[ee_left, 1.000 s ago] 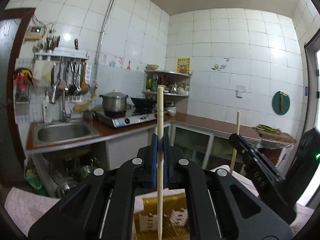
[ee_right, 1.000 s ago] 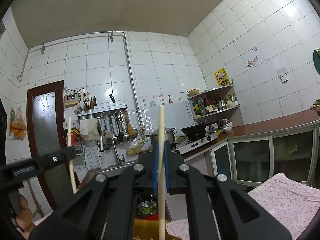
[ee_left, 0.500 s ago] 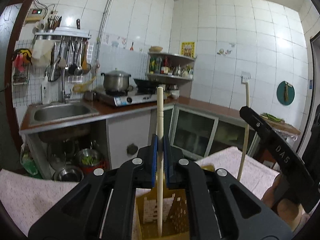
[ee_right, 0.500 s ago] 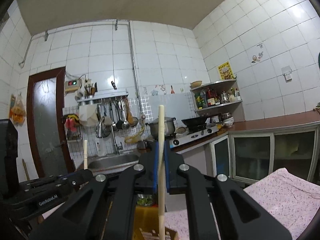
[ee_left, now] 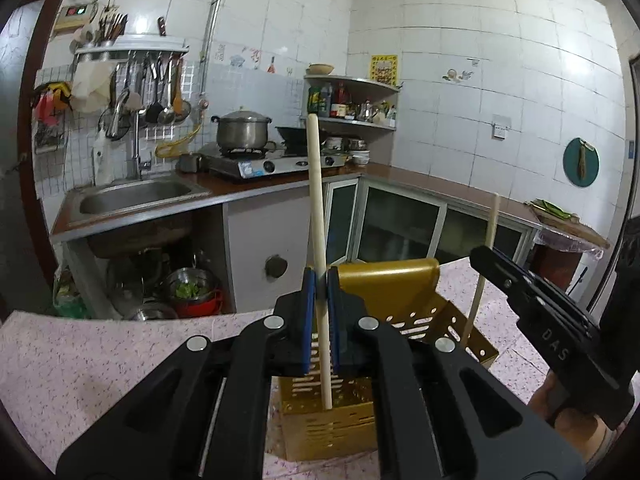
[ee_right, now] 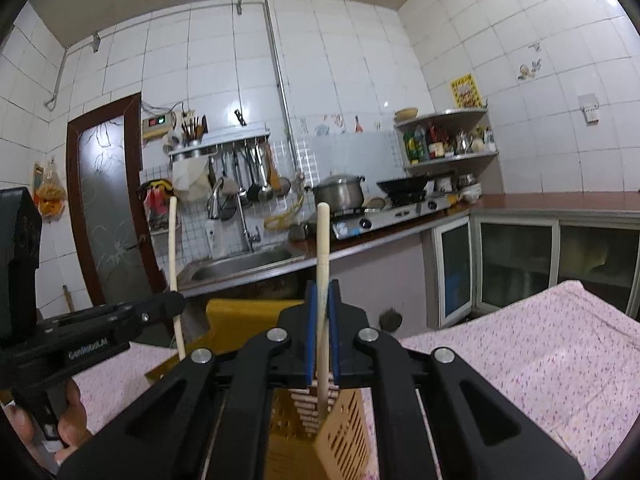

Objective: Organize utensils
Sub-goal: 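Lower both chopsticks into the yellow holder and open both tools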

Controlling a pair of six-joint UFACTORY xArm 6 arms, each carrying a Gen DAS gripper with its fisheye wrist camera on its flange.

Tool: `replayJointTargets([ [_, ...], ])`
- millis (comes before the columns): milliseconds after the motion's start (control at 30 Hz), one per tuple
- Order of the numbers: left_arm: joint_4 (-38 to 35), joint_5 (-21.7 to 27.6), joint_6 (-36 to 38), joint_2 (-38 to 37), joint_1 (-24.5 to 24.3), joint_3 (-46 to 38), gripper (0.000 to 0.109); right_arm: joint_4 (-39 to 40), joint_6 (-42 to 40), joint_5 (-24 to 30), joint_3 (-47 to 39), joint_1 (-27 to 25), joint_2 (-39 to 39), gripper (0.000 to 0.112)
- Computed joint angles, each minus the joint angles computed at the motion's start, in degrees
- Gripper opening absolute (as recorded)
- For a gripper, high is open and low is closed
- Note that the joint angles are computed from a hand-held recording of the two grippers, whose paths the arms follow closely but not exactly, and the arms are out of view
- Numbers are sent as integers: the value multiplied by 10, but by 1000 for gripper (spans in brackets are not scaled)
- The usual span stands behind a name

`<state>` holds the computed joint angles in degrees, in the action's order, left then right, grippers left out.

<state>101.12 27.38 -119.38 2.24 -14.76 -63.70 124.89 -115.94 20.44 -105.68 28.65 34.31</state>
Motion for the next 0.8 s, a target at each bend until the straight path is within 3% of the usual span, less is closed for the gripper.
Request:
replayJointTargets([
  [100, -23, -18, 12, -2, 7, 6, 5, -67, 64, 1, 4, -1, 3, 6],
  [267, -78, -8, 62, -11, 3, 21, 6, -128, 119, 2, 13, -3, -1, 6],
  [733, -154, -6, 121, -25, 3, 27, 6, -229, 229, 20, 37, -15, -18, 7],
  [800, -177, 11, 138, -43, -6, 43, 13, -251, 254, 27, 45, -19, -27, 7],
])
